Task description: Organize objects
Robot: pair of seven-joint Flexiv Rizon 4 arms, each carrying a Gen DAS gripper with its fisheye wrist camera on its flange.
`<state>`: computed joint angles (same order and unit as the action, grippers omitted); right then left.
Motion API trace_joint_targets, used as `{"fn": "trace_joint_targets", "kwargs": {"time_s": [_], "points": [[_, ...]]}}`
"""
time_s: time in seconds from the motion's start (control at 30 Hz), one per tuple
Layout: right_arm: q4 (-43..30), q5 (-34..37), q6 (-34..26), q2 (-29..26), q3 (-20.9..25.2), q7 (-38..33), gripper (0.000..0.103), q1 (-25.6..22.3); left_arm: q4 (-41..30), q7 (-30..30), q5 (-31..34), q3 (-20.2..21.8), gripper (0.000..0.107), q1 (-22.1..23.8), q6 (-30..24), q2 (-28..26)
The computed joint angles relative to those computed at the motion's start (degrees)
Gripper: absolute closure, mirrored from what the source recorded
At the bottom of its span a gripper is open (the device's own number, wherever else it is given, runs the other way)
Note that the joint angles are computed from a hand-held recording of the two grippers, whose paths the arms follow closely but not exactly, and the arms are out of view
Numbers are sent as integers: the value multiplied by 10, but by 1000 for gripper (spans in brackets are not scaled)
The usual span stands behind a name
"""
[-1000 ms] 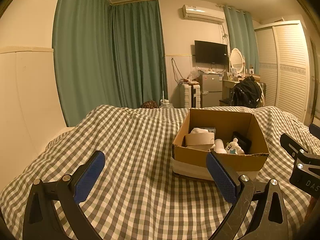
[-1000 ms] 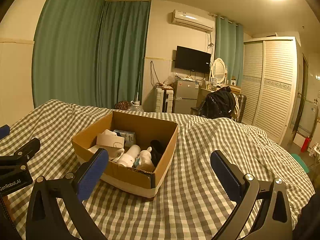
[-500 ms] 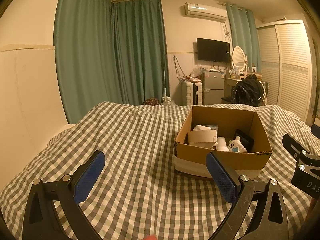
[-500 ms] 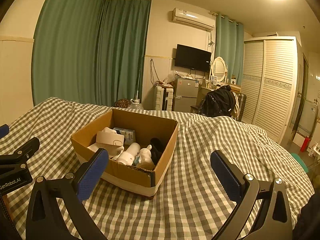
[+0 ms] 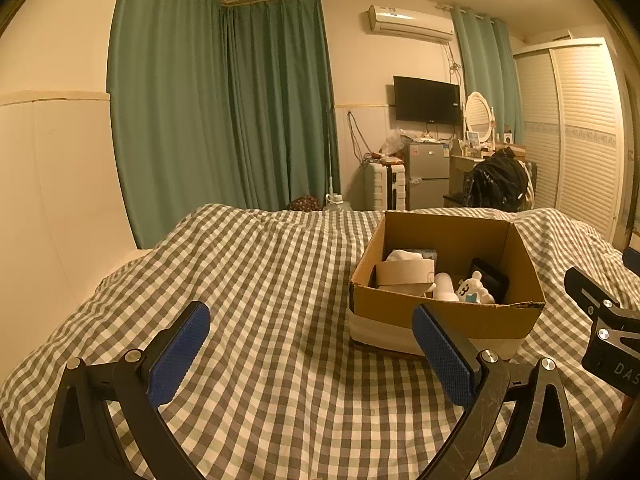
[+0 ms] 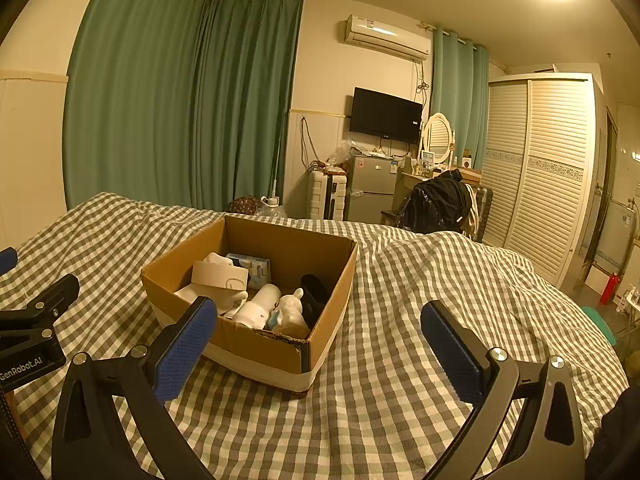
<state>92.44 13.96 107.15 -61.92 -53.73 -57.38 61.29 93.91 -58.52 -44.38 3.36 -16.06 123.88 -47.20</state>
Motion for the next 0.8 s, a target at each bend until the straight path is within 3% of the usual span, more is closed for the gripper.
{"fn": "trace_joint_targets", "kwargs": {"time_s": [0.8], "points": [[1,-1,1,1,6,-5,1,-4,0,-9,2,5,4,-4,-8,-2]]}}
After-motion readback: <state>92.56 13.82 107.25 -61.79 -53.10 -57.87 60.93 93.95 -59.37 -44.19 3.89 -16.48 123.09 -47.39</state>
